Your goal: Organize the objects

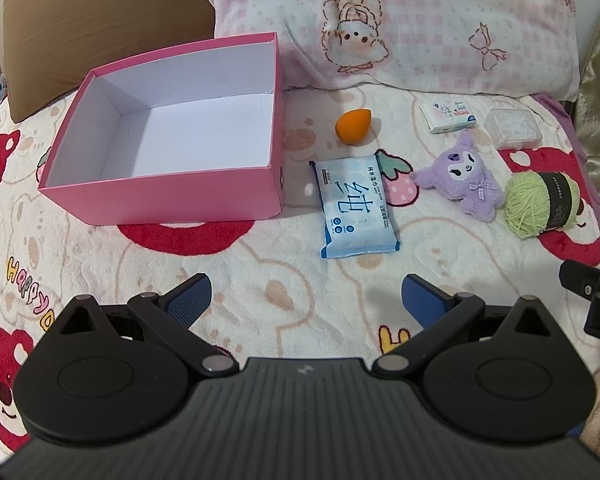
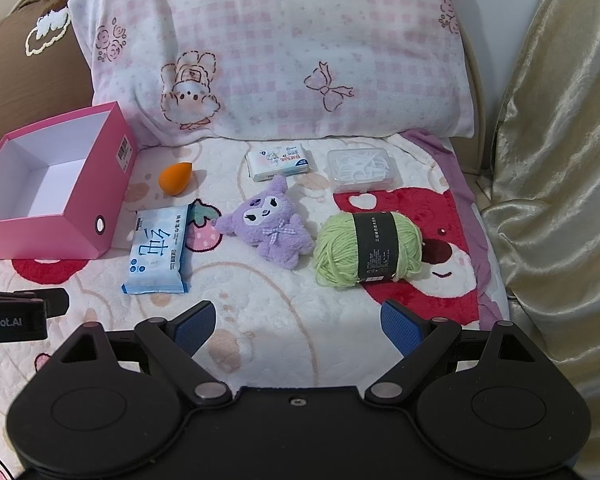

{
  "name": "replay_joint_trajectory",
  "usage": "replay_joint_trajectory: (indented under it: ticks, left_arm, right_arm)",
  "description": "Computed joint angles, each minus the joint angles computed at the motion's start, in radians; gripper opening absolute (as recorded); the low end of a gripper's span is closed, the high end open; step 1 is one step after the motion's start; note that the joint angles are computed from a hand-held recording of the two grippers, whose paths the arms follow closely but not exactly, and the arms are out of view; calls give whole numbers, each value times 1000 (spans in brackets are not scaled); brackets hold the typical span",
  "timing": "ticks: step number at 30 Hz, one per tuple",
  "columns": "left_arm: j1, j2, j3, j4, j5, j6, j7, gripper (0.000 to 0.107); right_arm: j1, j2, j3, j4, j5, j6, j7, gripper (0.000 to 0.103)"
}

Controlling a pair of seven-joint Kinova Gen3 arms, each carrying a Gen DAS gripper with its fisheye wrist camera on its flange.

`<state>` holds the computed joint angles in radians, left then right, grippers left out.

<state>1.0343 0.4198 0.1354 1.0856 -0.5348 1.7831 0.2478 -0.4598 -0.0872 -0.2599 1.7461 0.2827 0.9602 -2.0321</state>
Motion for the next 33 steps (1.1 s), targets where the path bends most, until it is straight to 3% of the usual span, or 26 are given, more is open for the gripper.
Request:
replay_joint_trajectory:
  ticks: [33]
  left_arm:
    - [12, 3, -4, -28, -8, 6, -14, 103]
  right_arm:
    - [-13, 5, -7, -5, 25, 6, -9, 92]
